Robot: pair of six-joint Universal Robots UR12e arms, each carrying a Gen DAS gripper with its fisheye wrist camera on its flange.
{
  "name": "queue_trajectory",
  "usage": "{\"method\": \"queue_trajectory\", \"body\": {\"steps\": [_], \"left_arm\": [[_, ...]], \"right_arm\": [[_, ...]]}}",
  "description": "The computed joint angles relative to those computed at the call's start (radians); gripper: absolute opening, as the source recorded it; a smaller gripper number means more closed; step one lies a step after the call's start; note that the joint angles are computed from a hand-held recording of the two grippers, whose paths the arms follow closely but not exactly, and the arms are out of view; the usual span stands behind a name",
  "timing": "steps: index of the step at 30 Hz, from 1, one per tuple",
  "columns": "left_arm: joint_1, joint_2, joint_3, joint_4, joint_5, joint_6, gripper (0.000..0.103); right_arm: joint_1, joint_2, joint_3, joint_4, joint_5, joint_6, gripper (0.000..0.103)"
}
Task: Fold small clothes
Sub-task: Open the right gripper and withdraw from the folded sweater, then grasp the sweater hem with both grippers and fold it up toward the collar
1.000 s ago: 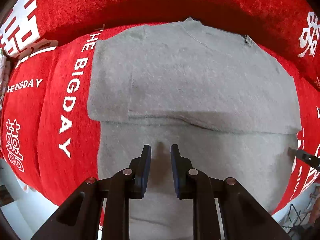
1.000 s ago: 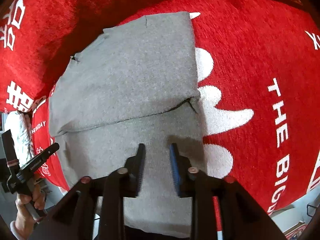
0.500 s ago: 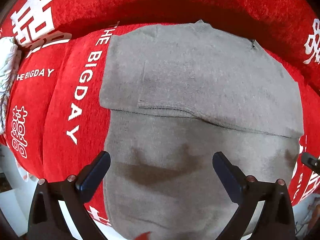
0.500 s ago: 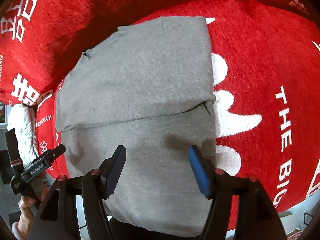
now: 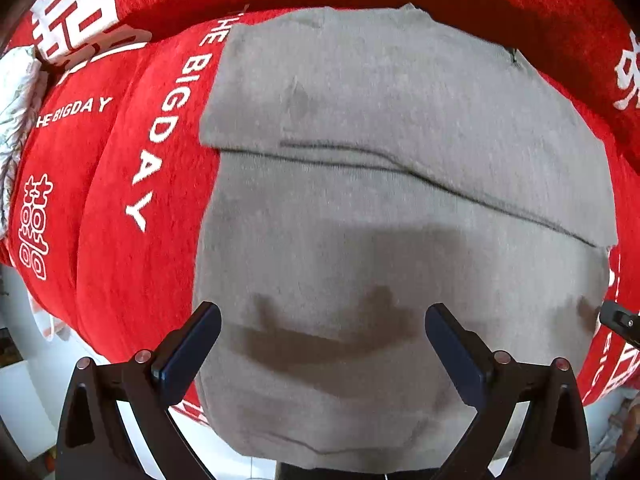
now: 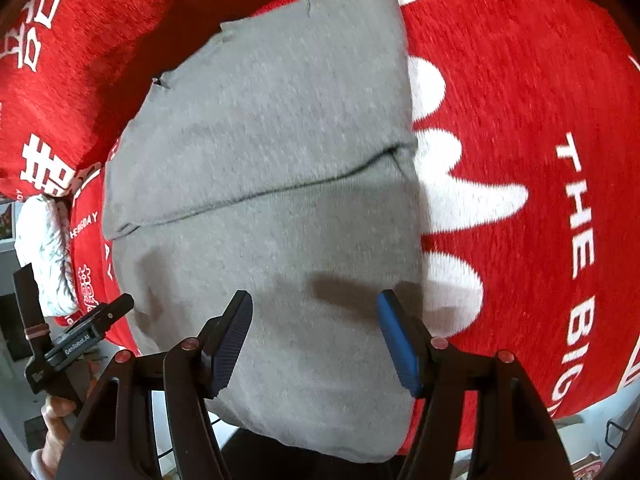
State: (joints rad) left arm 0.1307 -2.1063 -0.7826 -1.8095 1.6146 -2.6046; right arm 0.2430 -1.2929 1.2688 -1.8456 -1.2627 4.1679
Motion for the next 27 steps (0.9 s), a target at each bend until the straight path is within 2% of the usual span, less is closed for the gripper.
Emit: {"method": "queue_trajectory", "body": {"steps": [10,11,12,15,22,27], "left_arm": [[0.019,0.045,-0.075,0.024,-0.016,0.076,0.102],[0.022,0.051,-0.086,0.025,-0.017,0.083,0.102],[0.025,0.055,-0.093,0.025,-0.019,0.089,0.102],[0.039,0.077,-0.126,0.032,-0.029,0.113,0.102],[0.091,0.114,-0.175,-0.001,-0.07,0.167,0.102],[0.136,0.138,-0.216,-0.035,-0.066,0.186,0.102]], "right_arm": [[0.035,-0.008,0.023,-0.048,-0.004,0.079,0.069],[0.042,-0.012,0.034,-0.069,-0.005,0.098,0.072],[0.044,-0.015,0.04,-0.081,-0.003,0.106,0.081],[0.059,-0.03,0.075,-0.146,-0.003,0.15,0.082],[0.089,-0.072,0.154,-0.222,0.02,0.259,0.082],[0.111,-0.113,0.227,-0.274,0.057,0.32,0.082]]}}
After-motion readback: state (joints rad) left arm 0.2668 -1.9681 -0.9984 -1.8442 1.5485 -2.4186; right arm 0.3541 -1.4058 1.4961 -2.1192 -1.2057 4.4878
